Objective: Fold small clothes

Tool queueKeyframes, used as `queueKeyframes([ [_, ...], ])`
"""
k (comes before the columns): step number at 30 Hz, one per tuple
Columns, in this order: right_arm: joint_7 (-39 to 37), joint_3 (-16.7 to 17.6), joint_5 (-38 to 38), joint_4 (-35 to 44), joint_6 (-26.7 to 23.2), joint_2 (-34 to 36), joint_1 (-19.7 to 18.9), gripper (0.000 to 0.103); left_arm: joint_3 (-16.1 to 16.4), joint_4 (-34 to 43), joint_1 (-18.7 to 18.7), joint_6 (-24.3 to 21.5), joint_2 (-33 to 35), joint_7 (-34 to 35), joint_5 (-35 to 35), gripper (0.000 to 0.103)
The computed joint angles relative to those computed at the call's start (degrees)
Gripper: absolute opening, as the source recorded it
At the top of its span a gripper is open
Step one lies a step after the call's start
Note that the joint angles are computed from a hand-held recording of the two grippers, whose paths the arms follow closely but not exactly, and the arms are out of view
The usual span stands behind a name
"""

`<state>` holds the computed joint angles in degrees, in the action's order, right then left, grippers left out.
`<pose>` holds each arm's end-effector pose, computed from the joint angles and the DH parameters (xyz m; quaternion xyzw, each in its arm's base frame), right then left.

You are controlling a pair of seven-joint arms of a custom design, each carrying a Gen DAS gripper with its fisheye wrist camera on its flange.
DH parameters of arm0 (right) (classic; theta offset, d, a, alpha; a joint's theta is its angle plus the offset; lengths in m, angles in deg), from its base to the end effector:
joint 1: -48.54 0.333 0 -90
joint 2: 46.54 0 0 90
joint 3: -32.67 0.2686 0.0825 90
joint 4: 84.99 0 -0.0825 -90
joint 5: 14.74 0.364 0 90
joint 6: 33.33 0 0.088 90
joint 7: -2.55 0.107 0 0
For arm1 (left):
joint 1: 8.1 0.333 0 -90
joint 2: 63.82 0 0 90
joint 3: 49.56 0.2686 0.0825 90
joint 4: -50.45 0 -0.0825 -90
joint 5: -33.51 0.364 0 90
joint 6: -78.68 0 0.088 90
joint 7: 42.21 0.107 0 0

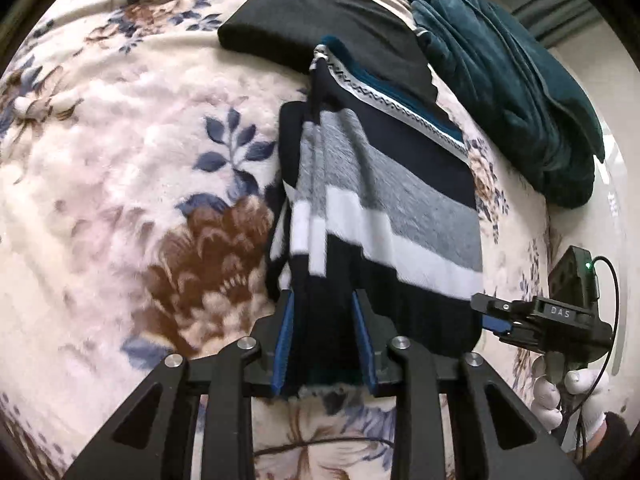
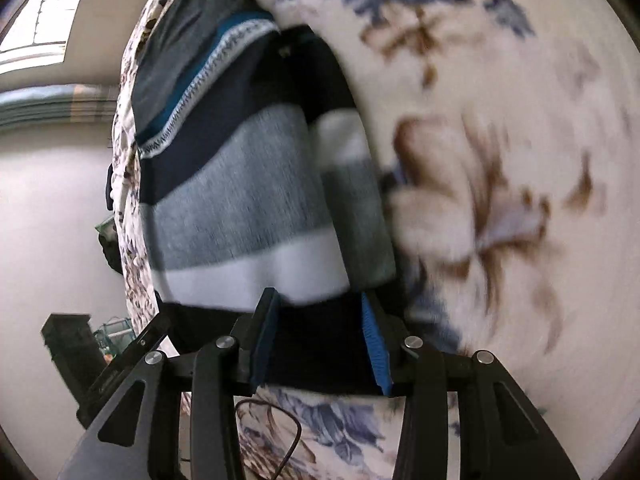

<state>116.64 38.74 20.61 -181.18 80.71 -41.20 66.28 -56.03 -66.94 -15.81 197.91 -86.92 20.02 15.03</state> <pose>0.5276 0.2696 0.5273 -0.6008 0.7362 0.2369 0.2023 0.4456 -0.1373 0.6081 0.7884 -0.5618 0.2486 0.0330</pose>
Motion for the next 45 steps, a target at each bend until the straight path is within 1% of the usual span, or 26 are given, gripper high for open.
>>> queueKeyframes([
  [5,0.1,0.2,-0.3,-3.6,1.5,-3.0,0.8,0.044,-2.3,-0.9,-0.2,-1.6,-1.4,-3.1,4.4,0.027],
  [9,1.6,0.3,-2.3,-1.8,1.1,-1.7,1.3,0.044,-3.5,-0.9,-0.6,-1.4,0.2,-4.9,7.3,0.025],
  [10,1.7,0.4,-2.3,-2.0,1.8,-1.7,1.5,0.041,-3.4,-1.9,-0.9,-0.7,-0.4,-4.7,7.2,0.025],
  [11,1.4,0.6,-2.9,-2.2,2.3,-1.9,1.7,0.03,-3.8,-2.8,-0.8,0.4,-0.9,-5.4,8.3,0.022],
  [12,1.8,0.9,-4.0,-0.8,2.8,-0.7,2.3,0.021,-4.0,-3.8,-1.0,1.6,-1.4,-5.4,8.8,0.008],
  [13,1.8,1.1,-5.6,-0.1,2.6,-0.4,2.6,0.013,-4.1,-4.1,-1.1,1.9,-1.2,-5.3,9.7,0.008],
  [14,2.3,1.3,-8.3,0.7,2.2,-0.1,3.1,0.009,-4.4,-4.4,-0.8,2.1,-1.3,-5.9,11.1,0.008],
  [17,5.0,1.4,-11.7,2.1,2.4,0.2,3.9,0.008,-4.1,-4.6,-0.6,0.9,-1.6,-4.6,14.1,0.006],
  [21,6.0,1.5,-14.0,1.2,2.9,-1.3,4.4,0.007,-2.5,-5.6,-0.4,-0.5,-2.5,-1.3,14.1,0.007],
  [22,6.1,1.5,-14.6,1.2,2.8,-1.4,4.5,0.007,-2.9,-5.0,0.0,-1.5,-2.4,-1.1,15.3,0.001],
  [23,7.2,1.6,-16.3,1.3,2.7,-1.5,4.8,0.007,-3.2,-4.5,0.4,-3.0,-2.5,-0.9,16.8,0.001],
  [24,7.8,1.6,-17.7,1.1,2.3,-2.1,5.0,0.007,-1.9,-5.7,0.1,-2.4,-3.7,-0.2,14.5,0.001],
  [25,6.9,1.5,-16.9,1.2,2.3,-1.9,4.8,0.008,0.6,-8.4,-0.4,0.0,-6.0,0.4,8.8,0.006],
  [27,5.3,0.8,-9.6,-1.8,4.0,-3.3,3.5,0.009,1.2,-12.3,0.4,3.2,-10.0,-2.3,5.6,0.004],
  [29,5.6,0.0,-4.4,-6.2,5.6,-6.2,2.6,0.02,3.3,-16.7,-1.3,8.3,-13.4,-0.8,-1.0,0.007],
  [30,5.6,-0.3,-3.8,-7.1,5.2,-6.9,2.3,0.024,3.0,-17.7,-1.6,10.2,-14.2,-0.5,-2.0,0.012],
  [31,5.4,-0.5,-3.0,-8.6,5.5,-8.1,2.2,0.031,3.1,-18.4,-2.6,12.2,-14.3,1.0,-3.3,0.024],
  [32,4.3,-0.7,-1.8,-9.9,5.7,-9.0,2.1,0.037,3.7,-18.2,-3.9,13.3,-13.2,2.9,-5.1,0.031],
  [33,3.4,-0.8,-0.9,-10.5,5.7,-9.4,2.1,0.039,3.8,-17.3,-4.4,13.7,-11.6,3.7,-6.1,0.042],
  [34,2.6,-0.9,-0.3,-11.2,5.5,-9.8,2.2,0.045,4.3,-16.8,-5.6,14.9,-9.6,5.5,-8.2,0.043],
  [35,1.7,-0.9,0.5,-11.9,5.5,-10.0,2.3,0.05,4.1,-16.2,-5.9,15.0,-8.4,6.3,-9.0,0.043],
  [38,0.5,-0.8,3.7,-14.4,7.3,-10.3,2.9,0.05,2.1,-13.7,-5.2,15.9,-4.7,9.1,-6.9,0.037],
  [39,0.5,-0.6,4.8,-15.1,8.1,-10.2,3.2,0.05,1.3,-13.1,-4.5,15.9,-3.9,9.0,-5.3,0.02],
  [41,1.7,0.1,2.7,-15.6,10.5,-10.4,3.6,0.015,1.7,-13.2,-4.0,15.4,-3.7,9.7,-5.4,0.012],
  [43,4.9,0.5,-1.6,-13.7,9.5,-9.3,3.9,0.012,1.9,-12.9,-2.6,13.0,-3.3,9.2,-4.0,0.01],
  [45,9.7,1.0,-5.4,-11.5,7.5,-7.8,4.3,0.012,2.9,-14.4,-2.3,13.1,-3.9,7.9,-7.2,0.013],
])
